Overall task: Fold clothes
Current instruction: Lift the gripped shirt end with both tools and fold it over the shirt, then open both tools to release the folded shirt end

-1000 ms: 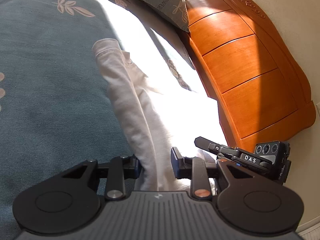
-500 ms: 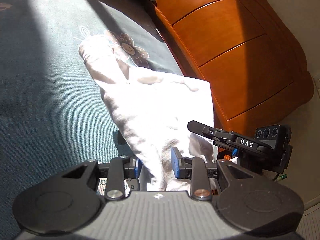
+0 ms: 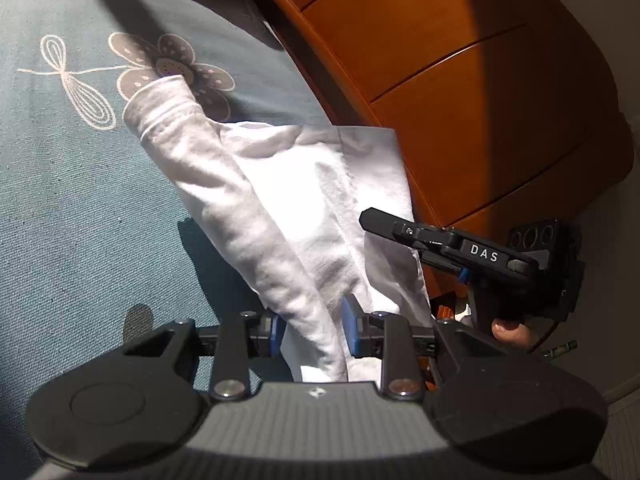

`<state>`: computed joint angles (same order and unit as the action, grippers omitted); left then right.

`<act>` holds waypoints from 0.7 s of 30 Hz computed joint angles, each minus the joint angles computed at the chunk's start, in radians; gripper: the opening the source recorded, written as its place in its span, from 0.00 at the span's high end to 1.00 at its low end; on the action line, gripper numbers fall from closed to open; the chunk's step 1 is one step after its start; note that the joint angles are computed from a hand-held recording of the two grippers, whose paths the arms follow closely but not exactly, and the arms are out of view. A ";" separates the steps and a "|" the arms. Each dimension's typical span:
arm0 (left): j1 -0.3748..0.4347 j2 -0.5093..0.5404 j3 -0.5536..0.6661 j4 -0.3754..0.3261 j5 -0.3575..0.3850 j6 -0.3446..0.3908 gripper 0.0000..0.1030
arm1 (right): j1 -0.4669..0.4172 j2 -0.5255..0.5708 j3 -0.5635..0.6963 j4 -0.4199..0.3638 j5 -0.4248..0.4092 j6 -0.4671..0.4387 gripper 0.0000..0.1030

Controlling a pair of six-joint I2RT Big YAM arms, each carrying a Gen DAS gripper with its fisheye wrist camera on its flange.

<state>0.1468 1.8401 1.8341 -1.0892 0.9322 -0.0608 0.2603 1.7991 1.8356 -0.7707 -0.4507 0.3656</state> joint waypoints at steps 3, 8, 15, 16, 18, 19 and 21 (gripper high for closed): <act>0.009 -0.017 -0.036 0.000 0.021 0.022 0.72 | -0.010 0.014 0.021 -0.012 0.002 -0.010 0.69; 0.006 -0.004 -0.035 0.016 0.034 0.010 0.71 | -0.020 0.025 0.034 -0.025 0.006 -0.018 0.69; 0.000 0.010 -0.016 0.015 0.048 0.050 0.70 | -0.029 0.009 0.016 0.013 0.016 -0.007 0.68; 0.004 0.013 -0.022 0.012 0.035 0.053 0.69 | -0.033 0.009 0.011 0.023 0.011 0.003 0.68; 0.012 0.018 -0.033 0.006 0.009 0.062 0.69 | -0.039 0.015 0.002 0.028 0.021 0.007 0.68; 0.024 0.025 -0.027 -0.033 -0.009 0.098 0.66 | -0.041 0.022 0.000 0.019 0.035 0.006 0.67; 0.049 0.018 -0.041 -0.067 -0.057 0.141 0.66 | -0.048 0.033 -0.010 -0.001 0.080 0.010 0.66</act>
<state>0.1960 1.8579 1.7934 -1.1562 0.8750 0.0802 0.2123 1.8317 1.8253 -0.7713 -0.3710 0.3759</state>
